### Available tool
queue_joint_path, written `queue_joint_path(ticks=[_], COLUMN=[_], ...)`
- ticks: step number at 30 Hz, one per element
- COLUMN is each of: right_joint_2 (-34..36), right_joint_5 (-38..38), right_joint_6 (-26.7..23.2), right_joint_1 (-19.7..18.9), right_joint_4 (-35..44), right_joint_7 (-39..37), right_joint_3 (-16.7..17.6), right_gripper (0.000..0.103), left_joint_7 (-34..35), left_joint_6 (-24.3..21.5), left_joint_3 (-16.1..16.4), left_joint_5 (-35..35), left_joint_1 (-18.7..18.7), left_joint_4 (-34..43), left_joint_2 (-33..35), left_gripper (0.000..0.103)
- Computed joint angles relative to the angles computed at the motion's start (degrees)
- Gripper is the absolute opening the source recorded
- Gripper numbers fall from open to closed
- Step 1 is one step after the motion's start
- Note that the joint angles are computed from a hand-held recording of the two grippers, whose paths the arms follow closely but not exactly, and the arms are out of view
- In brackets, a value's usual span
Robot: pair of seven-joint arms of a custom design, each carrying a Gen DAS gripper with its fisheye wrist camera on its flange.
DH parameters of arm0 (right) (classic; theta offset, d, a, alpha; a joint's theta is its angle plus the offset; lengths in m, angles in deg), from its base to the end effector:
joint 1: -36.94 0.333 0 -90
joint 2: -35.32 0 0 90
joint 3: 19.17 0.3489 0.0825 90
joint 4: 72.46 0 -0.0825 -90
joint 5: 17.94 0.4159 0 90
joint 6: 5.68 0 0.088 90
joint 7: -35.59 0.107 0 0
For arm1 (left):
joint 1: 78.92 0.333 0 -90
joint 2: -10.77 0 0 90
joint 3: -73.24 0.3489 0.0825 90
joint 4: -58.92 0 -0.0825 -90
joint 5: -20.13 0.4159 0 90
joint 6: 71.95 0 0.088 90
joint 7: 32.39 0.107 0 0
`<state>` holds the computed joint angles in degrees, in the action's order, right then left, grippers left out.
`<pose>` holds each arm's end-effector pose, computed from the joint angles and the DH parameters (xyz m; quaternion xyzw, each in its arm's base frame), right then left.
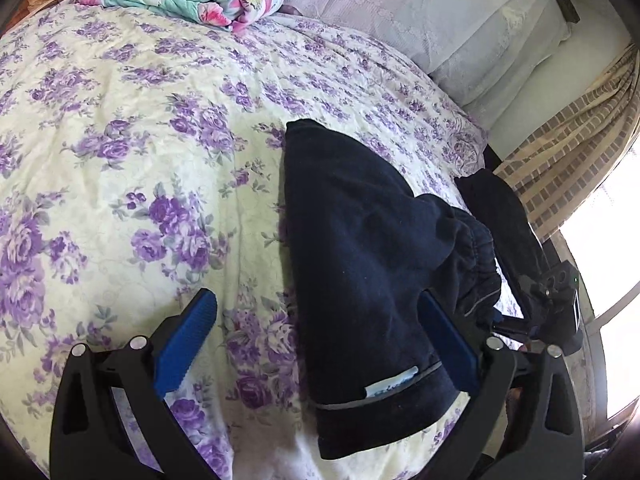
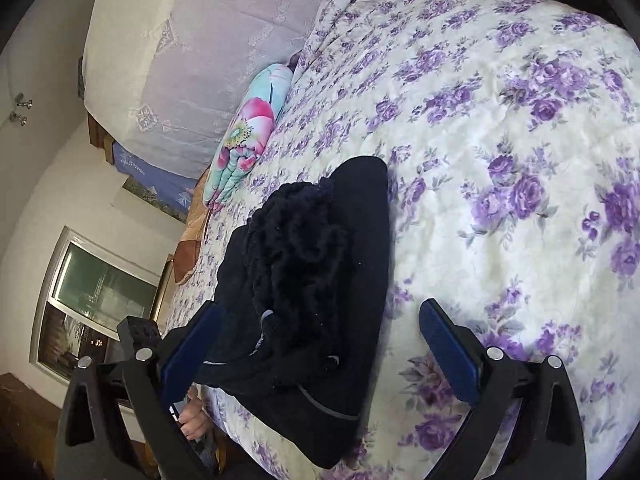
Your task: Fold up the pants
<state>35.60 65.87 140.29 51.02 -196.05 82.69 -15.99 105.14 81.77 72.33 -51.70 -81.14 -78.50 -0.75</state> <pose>0.5681 0.1629 0.4425 -0.5843 0.6438 0.1312 0.4763 0.5123 0.0018 0.4432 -0.6866 0.5900 -0.4235 0.0340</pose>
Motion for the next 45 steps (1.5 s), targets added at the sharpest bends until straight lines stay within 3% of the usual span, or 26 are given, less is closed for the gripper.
queue_joint_path(ticks=[5,8,12,16,20,22,23,24,29,33,37,43,45], right_joint_2=[4.7,6.8,7.9,7.1,7.2,7.6,7.9,8.1,7.0,6.1,7.2,14.8,19.9], right_joint_5=[-4.4,-9.9,-9.3,-5.7,-3.9,-4.0,-3.7,-3.2,0.0,0.1,-4.3,-9.2,-12.5], right_joint_6=[-2.1,-0.4,2.2,3.1,1.6,1.0,0.6,0.5,2.0,1.2,0.8,1.0,0.9], right_joint_1=[-0.3,-0.1,-0.3,-0.8,-1.1,-1.2,-1.3,-1.3,-0.9,-0.7,-0.8,-3.2,-4.2], right_joint_4=[5.4,7.9,9.0,7.6,7.6,8.1,8.4,8.8,7.8,8.3,12.7,27.6,36.0], right_joint_7=[2.7,4.1,1.1,-2.3,-3.7,-3.5,-3.6,-3.7,-7.4,-7.4,-5.4,-1.3,1.9], right_joint_3=[0.6,1.6,3.0,3.4,3.0,2.9,2.9,3.0,3.4,2.8,2.3,2.8,3.1], right_gripper=[0.1,0.1,0.1,0.079,0.076,0.074,0.073,0.069,0.055,0.051,0.05,0.05,0.05], left_joint_7=[-1.6,-2.8,-3.4,1.6,1.4,2.2,2.1,1.4,0.5,-1.7,-3.8,-6.6,-8.8], left_joint_6=[-0.5,1.5,-0.1,-8.8,-8.6,-9.4,-9.5,-9.2,-11.8,-8.7,-9.8,-7.0,-7.8], left_joint_3=[-1.1,-2.2,-2.0,-0.8,-1.9,-1.7,-1.8,-2.0,-2.0,-2.9,-2.5,-4.2,-5.1], left_joint_5=[5.7,8.7,8.8,3.3,3.8,1.3,0.6,0.5,-1.6,3.2,7.7,13.1,16.5], left_joint_1=[0.3,0.0,0.1,0.5,0.9,1.6,2.0,2.3,4.2,3.6,3.4,3.5,4.3], left_joint_4=[2.6,3.6,4.6,5.5,6.7,7.8,8.0,8.2,8.1,8.9,13.2,28.4,38.0], left_joint_2=[3.1,4.6,5.3,4.7,6.4,7.8,8.0,8.2,8.0,6.6,7.8,15.3,21.3], left_gripper=[0.098,0.098,0.098,0.096,0.095,0.088,0.079,0.062,0.041,0.036,0.032,0.031,0.031])
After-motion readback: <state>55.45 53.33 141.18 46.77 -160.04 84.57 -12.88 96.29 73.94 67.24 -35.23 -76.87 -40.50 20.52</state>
